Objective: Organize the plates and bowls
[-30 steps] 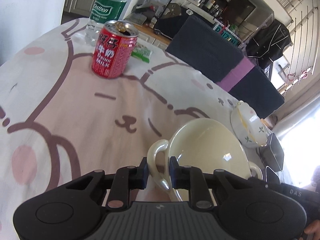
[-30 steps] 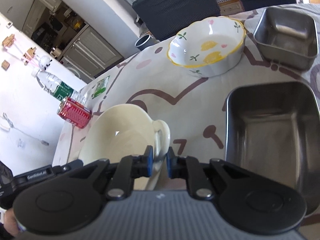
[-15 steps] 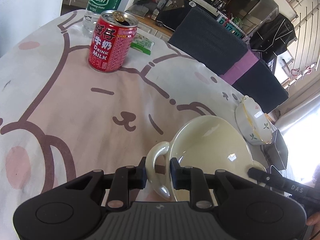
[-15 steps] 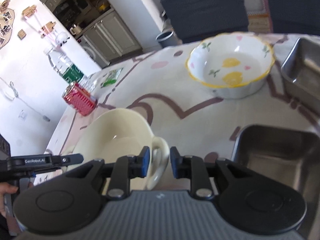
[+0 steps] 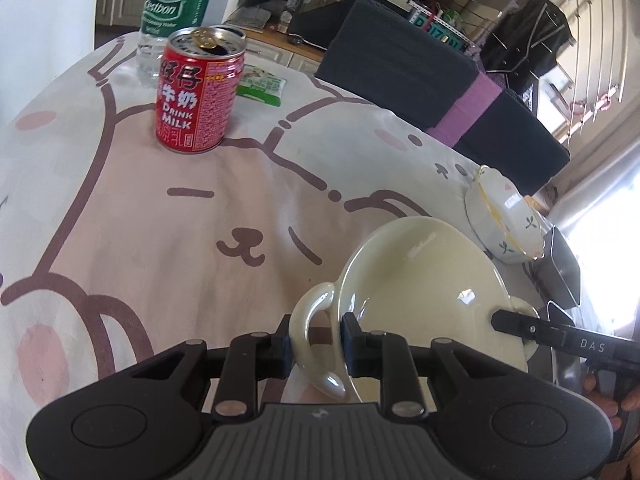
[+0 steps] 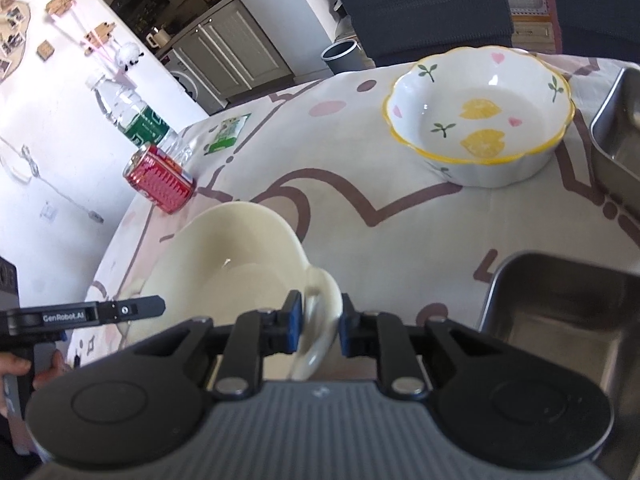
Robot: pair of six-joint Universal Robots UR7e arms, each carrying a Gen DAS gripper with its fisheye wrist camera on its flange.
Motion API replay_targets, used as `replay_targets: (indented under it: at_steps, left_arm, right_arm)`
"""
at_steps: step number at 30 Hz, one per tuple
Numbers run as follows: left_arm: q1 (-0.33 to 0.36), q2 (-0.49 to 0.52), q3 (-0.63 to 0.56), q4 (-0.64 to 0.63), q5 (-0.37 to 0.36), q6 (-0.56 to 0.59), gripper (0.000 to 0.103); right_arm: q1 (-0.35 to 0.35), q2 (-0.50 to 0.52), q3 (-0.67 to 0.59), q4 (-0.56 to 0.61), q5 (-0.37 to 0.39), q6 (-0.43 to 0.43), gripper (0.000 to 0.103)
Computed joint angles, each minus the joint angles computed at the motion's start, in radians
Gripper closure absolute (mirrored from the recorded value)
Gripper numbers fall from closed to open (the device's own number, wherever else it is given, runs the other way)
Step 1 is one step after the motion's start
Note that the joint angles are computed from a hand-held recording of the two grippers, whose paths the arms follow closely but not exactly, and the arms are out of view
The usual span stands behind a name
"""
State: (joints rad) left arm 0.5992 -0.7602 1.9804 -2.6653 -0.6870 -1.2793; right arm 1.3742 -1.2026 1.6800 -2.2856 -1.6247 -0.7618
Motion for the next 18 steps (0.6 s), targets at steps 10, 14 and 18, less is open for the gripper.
replay_targets:
  at_steps: [10, 14, 18]
  left_arm:
    - [-0.004, 0.008, -0.007, 0.015, 0.015, 0.036, 0.076]
    - [-0.011, 0.006, -0.012, 0.039, 0.016, 0.018, 0.076]
    - [-0.023, -0.005, -0.007, 0.066, 0.014, -0.017, 0.076]
  right_arm:
    - [0.011, -0.006, 0.013, -0.018, -0.037, -0.040, 0.079]
    - [0.015, -0.013, 0.027, -0.039, -0.050, -0.050, 0.079]
    - [0.011, -0.022, 0.036, -0.038, -0.045, -0.065, 0.078]
